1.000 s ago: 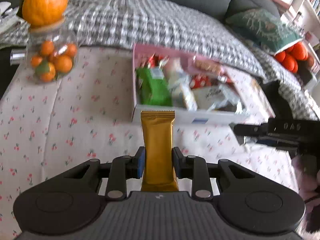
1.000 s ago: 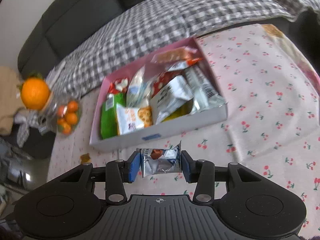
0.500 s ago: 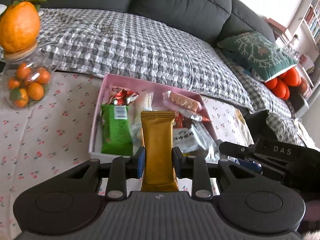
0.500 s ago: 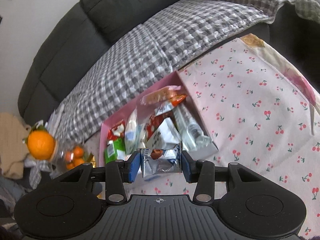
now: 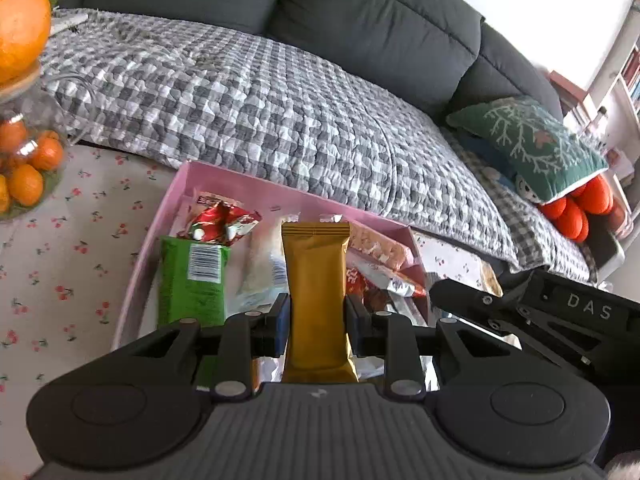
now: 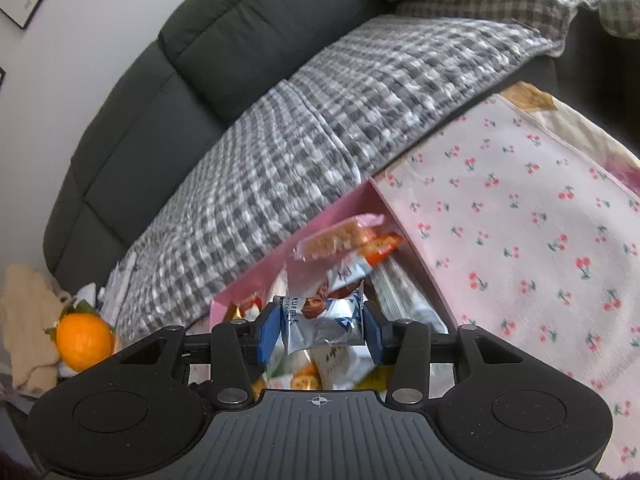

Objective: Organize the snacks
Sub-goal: 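Carry both held snacks over the pink box and lower them inside, then open both grippers to release the bar and silver snack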

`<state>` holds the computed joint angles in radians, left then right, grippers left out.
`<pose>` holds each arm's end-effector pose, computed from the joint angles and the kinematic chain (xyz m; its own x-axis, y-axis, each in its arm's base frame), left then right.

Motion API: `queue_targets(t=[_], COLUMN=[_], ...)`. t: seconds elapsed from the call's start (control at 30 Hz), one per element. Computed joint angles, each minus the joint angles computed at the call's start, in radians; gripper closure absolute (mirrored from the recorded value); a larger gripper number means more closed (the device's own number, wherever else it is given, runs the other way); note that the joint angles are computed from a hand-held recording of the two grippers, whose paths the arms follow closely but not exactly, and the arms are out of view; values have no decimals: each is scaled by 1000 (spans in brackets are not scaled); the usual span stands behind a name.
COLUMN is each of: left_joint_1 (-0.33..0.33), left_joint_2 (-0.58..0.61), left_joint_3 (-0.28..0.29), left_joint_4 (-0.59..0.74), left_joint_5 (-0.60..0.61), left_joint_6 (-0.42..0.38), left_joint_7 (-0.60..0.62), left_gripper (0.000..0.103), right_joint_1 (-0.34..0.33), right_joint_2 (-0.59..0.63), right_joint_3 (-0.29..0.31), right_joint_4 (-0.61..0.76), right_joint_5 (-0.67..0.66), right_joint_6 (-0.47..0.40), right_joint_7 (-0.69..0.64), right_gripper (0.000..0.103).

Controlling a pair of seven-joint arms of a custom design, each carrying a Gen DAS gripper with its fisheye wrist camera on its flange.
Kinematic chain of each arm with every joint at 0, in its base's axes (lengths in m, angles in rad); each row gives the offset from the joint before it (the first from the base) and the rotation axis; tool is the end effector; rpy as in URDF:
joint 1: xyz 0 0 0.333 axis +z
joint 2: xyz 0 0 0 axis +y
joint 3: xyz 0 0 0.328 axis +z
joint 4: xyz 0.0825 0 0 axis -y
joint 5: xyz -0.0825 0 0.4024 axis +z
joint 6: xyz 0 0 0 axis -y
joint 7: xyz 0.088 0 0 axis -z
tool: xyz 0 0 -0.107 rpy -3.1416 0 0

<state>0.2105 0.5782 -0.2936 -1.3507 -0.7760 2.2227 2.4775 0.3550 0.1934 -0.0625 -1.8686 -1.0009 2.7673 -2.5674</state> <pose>0.7698 -0.0329 0.4478 -0.5869 -0.6969 0.4121 -0.7258 0.2273 -0.6493 0.6254 0.2286 0.4800 -0.5479 -0.5548 -0.6261 -0.2809 0.8270 -0.4870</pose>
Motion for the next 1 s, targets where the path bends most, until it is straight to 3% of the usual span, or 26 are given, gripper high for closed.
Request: queue_targets(t=[0.17, 0.2, 0.27, 0.3, 0.47, 0.8, 1.0], left_joint_1=[-3, -8, -19, -20, -20, -9, 4], left_joint_2=[-6, -15, -37, -40, -46, -113, -149], left_joint_3=[-15, -15, -14, -13, -3, 1, 20], left_joint_4=[-31, -47, -87, -91, -95, -191, -228], left_joint_5=[-28, -29, -33, -30, -10, -19, -27], left_joint_6=[48, 74, 144, 150, 153, 227, 205], left_joint_7=[34, 50, 81, 89, 81, 217, 271], left_gripper=[75, 70, 64, 61, 54, 32, 16], right_joint_1=[11, 7, 8, 10, -1, -5, -12], right_joint_2=[24, 26, 24, 20, 2, -31, -75], right_joint_3=[-23, -20, -20, -21, -8, 40, 59], right_joint_4=[22, 23, 20, 16, -5, -10, -53], right_joint_5=[-103, -96, -92, -99, -91, 39, 77], right_joint_6=[16, 17, 8, 0, -8, -120, -136], right_joint_7=[100, 95, 105, 115, 111, -145, -229], right_gripper=[55, 52, 31, 30, 30, 25, 22])
